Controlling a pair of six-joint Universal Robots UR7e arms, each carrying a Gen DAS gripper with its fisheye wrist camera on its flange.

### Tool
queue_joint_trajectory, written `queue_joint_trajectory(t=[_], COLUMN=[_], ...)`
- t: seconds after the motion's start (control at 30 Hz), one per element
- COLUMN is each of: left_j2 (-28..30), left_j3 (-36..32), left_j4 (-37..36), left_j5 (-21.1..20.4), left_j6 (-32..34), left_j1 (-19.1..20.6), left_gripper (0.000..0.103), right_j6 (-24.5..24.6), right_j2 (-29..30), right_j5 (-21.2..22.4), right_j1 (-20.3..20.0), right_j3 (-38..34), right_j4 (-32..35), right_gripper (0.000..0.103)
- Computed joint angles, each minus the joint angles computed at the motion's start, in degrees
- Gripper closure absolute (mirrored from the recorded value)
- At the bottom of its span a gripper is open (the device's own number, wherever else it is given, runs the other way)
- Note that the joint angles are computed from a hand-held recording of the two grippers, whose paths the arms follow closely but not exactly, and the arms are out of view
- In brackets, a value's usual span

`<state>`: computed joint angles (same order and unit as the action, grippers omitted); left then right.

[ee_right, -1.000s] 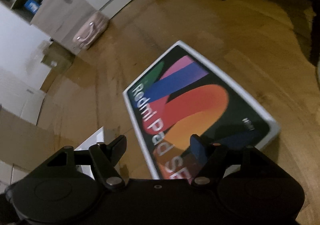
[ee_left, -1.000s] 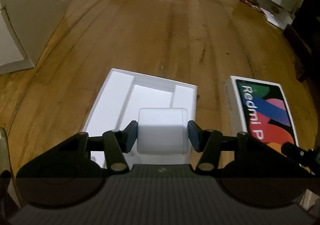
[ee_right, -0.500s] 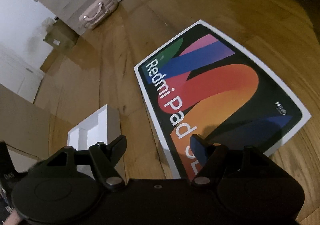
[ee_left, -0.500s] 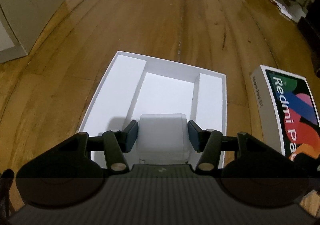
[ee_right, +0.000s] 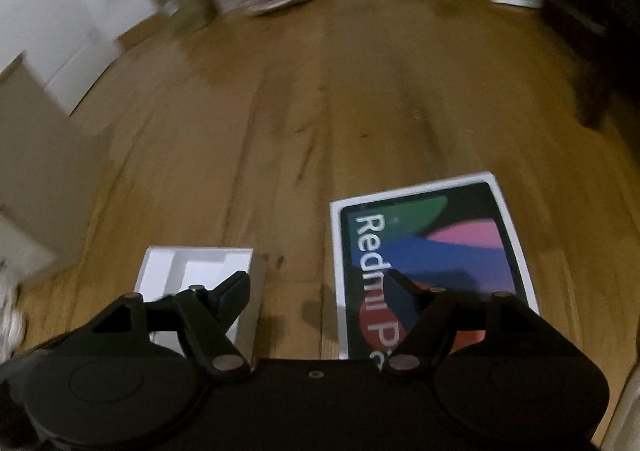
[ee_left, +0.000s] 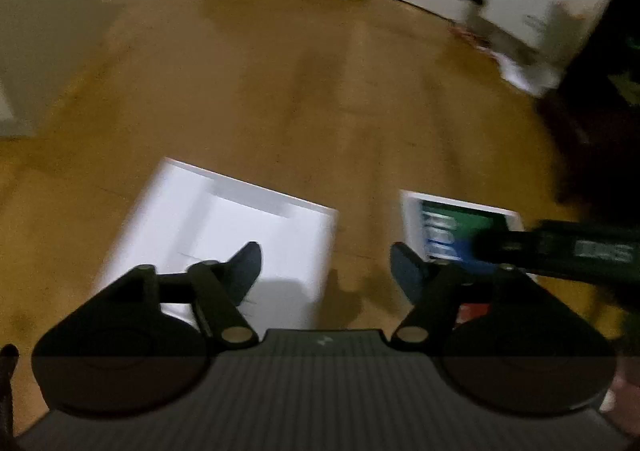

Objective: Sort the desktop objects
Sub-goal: 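Open the left tool to drop the charger into the tray, then grip the Redmi Pad SE box edge with both tools and lift it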

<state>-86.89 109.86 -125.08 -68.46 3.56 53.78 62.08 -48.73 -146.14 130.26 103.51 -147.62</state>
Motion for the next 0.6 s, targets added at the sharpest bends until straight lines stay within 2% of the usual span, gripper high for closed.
queue_joint_trajectory(t=[0.03,0.1,0.17,0.23,0.33,0.43,0.53,0.6], left_j2=[-0.1,-0.1,0.1,0.4,1.2,1.9,2.7,2.1], left_j3=[0.5,1.6,3.0,4.1,5.6,7.1,8.6,10.4], left_j4=[1.8,5.1,5.7,5.7,4.9,3.7,2.2,1.2], left_j5=[-0.4,-1.2,-2.0,-2.4,-2.4,-2.7,-3.8,-3.0], left_j6=[-1.5,-4.0,-5.8,-6.9,-7.9,-9.1,-9.2,-8.6], left_j1=[-0.6,-1.6,-2.1,-2.4,-2.5,-2.2,-1.1,-1.6], left_gripper=[0.031,0.031,0.031,0.031,0.031,0.031,0.031,0.02], right_j6=[-2.1,-1.8,-0.3,1.0,3.4,3.2,1.9,-0.8], right_j2=[-1.4,-4.7,-7.4,-10.4,-14.4,-16.0,-16.1,-15.9], right_j5=[2.3,5.6,6.7,6.7,6.8,7.3,7.3,8.4], right_j1=[-0.6,-1.6,-2.3,-2.5,-3.4,-4.5,-4.8,-5.6], right_j3=[1.1,2.7,3.5,6.0,12.8,19.2,23.3,26.3], right_j4=[-0.2,6.2,14.8,18.8,13.4,3.5,-3.3,-11.0], right_gripper=[0.024,0.025,0.025,0.025,0.025,0.025,0.025,0.025])
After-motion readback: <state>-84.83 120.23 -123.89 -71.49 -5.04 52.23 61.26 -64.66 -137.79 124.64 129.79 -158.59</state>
